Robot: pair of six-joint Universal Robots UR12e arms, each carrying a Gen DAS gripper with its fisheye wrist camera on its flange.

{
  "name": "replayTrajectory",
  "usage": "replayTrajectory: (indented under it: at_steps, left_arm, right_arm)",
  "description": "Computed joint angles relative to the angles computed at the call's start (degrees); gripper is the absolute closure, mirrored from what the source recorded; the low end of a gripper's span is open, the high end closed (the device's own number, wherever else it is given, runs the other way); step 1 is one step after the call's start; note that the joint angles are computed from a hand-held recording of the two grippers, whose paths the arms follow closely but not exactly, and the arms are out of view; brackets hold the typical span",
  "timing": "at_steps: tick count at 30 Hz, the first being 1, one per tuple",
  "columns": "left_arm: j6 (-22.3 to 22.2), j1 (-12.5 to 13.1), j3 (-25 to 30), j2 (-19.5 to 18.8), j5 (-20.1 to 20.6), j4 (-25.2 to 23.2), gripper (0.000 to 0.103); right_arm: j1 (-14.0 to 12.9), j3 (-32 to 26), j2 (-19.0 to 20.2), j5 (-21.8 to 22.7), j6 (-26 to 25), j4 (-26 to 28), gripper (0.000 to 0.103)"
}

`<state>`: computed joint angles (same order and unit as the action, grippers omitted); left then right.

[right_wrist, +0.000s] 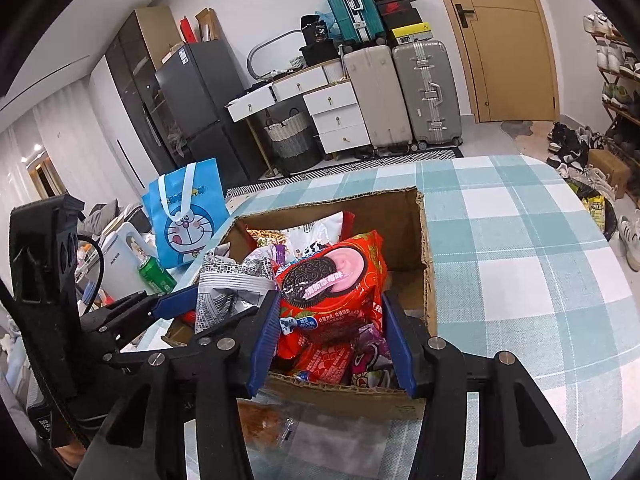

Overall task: Organize snacks
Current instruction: 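Lower both held bags down into the box, then open both tools to release the bags and withdraw from the box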

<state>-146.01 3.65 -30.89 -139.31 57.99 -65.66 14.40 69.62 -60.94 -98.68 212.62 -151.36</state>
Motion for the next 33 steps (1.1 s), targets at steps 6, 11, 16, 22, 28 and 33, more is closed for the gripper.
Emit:
replayTrajectory:
  at_steps: [6,11,16,22,28,33]
  left_arm:
    - [-0.4,0.8,1.0,0.1,-2.0,-2.5,0.031]
    - [-0.5,2.2,-0.7,1.6,-4.8,-3.6,0.018]
    - [0.1,3.6,-6.9,5.0,-5.5,0.1,0.012]
    - [2.3,5.4,-14.6,9.1,-6.6,3.0,0.001]
    - [3.8,6.9,-20.2,12.5,-7.0,4.1,0.001]
    - [4.4,7.7,-22.9,14.3,-7.2,3.8,0.001]
  right_arm:
    - [0.2,1.5,-0.9,-1.2,-0.6,-4.4,0.043]
    - [0.6,4.0,-2.8,-2.6,0.5,-5.2,0.011]
    - [1.2,6.6,-4.8,-2.9,-0.9,-4.1,0.001]
    - [2.0,9.2,-6.4,-4.1,0.5,-5.0,0.001]
    - [2.9,9.8,-7.4,-3.0,-0.9,-2.0,0.001]
    - [3.6,10.1,-7.8,-1.4,-0.7,0.1,0.001]
